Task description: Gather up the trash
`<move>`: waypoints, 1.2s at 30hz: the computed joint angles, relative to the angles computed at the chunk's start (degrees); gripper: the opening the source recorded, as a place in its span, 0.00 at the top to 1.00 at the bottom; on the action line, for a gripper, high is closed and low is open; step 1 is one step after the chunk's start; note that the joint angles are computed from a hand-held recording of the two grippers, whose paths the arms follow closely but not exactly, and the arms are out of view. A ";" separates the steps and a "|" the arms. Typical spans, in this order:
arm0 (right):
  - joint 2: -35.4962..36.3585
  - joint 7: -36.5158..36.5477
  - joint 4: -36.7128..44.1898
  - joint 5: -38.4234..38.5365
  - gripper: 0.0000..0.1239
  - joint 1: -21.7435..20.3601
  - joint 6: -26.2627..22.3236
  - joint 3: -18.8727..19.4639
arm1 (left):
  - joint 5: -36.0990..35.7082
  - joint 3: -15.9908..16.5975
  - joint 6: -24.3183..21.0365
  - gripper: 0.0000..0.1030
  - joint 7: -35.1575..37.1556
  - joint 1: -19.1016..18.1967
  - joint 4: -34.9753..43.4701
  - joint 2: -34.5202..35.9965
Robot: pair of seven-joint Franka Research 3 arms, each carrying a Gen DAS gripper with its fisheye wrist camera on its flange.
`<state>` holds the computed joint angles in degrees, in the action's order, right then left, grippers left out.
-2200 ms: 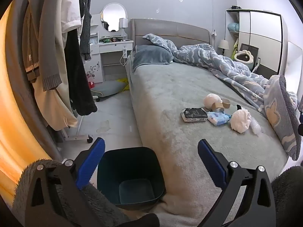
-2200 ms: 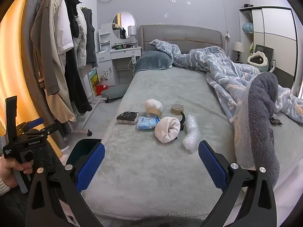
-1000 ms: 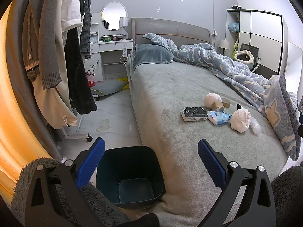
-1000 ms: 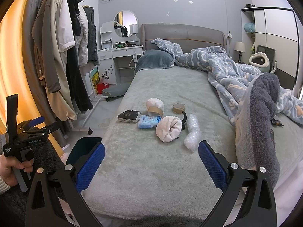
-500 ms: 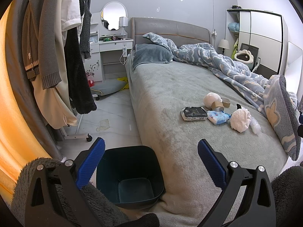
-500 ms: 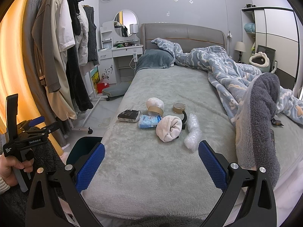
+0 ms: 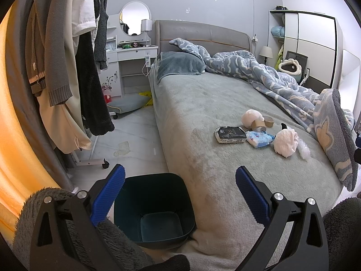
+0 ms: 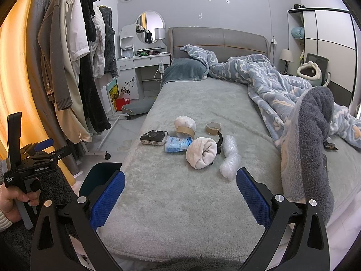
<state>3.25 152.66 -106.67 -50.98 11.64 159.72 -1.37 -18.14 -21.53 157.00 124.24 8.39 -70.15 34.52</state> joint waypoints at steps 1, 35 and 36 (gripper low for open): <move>0.00 0.00 0.00 0.00 0.19 0.01 0.00 -0.01 | 0.01 -0.01 0.00 0.03 -0.01 0.01 0.00 0.00; 1.18 -1.24 3.61 4.86 0.19 1.99 -6.30 0.50 | -3.85 -0.06 -8.50 0.03 2.19 1.36 2.45 -0.09; 1.51 -0.66 4.17 4.19 0.19 2.16 -6.73 0.43 | -4.17 -0.01 -8.91 0.03 2.67 1.34 2.92 0.12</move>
<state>4.76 152.00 -102.50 -46.79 13.80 152.99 -0.94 -22.31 -21.54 148.09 126.91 9.73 -67.23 34.64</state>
